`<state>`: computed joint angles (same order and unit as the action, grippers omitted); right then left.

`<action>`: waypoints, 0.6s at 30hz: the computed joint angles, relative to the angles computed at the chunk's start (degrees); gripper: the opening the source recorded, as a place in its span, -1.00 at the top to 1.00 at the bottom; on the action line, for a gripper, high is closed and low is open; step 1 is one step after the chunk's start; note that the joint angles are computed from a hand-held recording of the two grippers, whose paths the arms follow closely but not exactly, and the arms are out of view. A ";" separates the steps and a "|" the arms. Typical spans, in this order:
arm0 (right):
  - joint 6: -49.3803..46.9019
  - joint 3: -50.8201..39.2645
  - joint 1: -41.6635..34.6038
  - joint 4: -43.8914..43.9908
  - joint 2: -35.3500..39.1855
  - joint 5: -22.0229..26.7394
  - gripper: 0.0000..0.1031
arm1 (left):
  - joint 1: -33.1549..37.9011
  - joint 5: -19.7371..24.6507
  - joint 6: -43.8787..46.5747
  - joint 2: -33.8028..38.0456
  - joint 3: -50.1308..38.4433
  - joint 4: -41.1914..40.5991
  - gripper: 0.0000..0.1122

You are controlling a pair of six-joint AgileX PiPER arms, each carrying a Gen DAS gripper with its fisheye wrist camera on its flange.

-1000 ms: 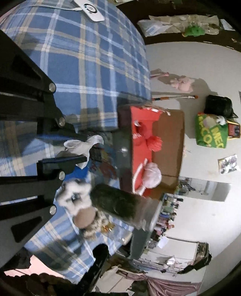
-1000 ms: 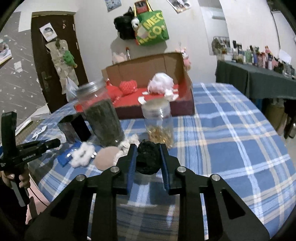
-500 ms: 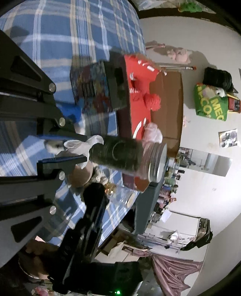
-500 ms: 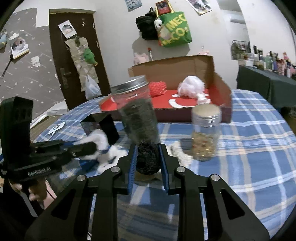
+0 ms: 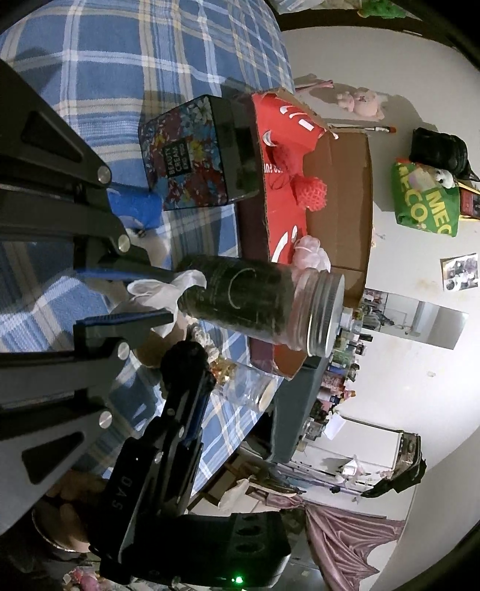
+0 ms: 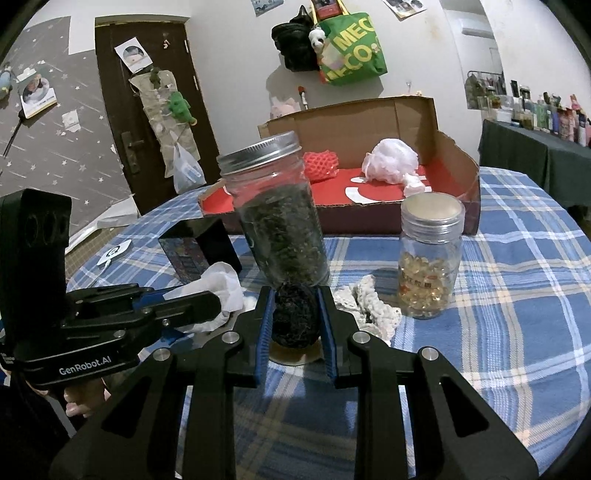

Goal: Organize soft objects
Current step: 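Carry the white tissue and black fuzzy ball over the red-lined box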

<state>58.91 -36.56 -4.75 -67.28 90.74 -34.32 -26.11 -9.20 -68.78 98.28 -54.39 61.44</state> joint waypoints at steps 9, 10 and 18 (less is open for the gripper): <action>0.97 0.27 -0.89 -0.68 -0.73 0.04 0.56 | 1.11 -0.37 3.50 -0.82 1.42 -3.90 0.72; 1.09 0.39 -1.15 -0.81 -0.96 0.00 0.56 | 1.46 -0.24 3.79 -1.33 1.85 -4.15 0.72; 7.73 0.18 -6.43 -7.71 -2.63 -2.30 0.56 | 4.02 1.83 4.99 -5.92 5.47 -4.26 0.72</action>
